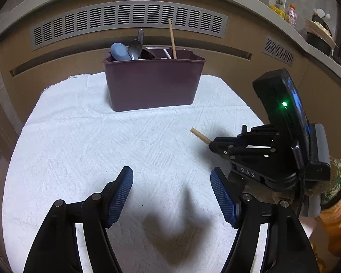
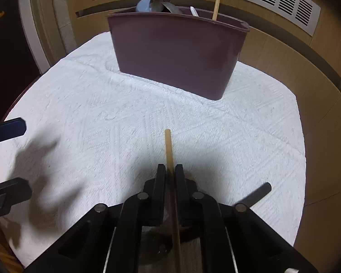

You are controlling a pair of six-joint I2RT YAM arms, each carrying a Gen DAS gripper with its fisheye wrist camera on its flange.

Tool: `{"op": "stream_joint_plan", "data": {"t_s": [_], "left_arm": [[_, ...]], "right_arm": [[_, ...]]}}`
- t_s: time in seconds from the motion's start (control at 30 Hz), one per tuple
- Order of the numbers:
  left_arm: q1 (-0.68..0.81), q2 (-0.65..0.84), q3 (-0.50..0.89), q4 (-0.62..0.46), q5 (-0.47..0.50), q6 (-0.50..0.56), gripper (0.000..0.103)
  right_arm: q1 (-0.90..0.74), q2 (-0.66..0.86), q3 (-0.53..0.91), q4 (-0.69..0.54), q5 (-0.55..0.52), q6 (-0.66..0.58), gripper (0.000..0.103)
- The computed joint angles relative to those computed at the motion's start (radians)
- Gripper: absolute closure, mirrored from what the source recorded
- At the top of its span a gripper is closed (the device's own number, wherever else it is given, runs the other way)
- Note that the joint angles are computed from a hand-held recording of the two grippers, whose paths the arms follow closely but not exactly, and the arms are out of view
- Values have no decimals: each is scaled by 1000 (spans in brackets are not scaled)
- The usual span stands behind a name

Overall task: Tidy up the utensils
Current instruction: 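Grasp the second wooden chopstick with the right tool, then grasp the black-handled spoon by its handle with the left tool while the right tool holds the chopstick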

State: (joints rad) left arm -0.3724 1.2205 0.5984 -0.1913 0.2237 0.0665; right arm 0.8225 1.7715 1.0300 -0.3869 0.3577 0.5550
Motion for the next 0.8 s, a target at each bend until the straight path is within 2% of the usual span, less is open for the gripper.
{"op": "stream_joint_plan", "data": {"t_s": [0.13,0.53,0.7,0.8], "left_arm": [[-10,5,7,-6,-3,6,32],[-107,-5,25,-32,-49,13,32],[-166,22,35,-21,-62,27,32],[-200,73,50,-15,-34,50,32]], "right_arm": [[17,-69,-48,-1,1,24,97],[20,-449,-310,-51,61,217,97],[-11,-530,-386,-48,51,268,97],[-33,-544,-429,-22,28,289,97]]}}
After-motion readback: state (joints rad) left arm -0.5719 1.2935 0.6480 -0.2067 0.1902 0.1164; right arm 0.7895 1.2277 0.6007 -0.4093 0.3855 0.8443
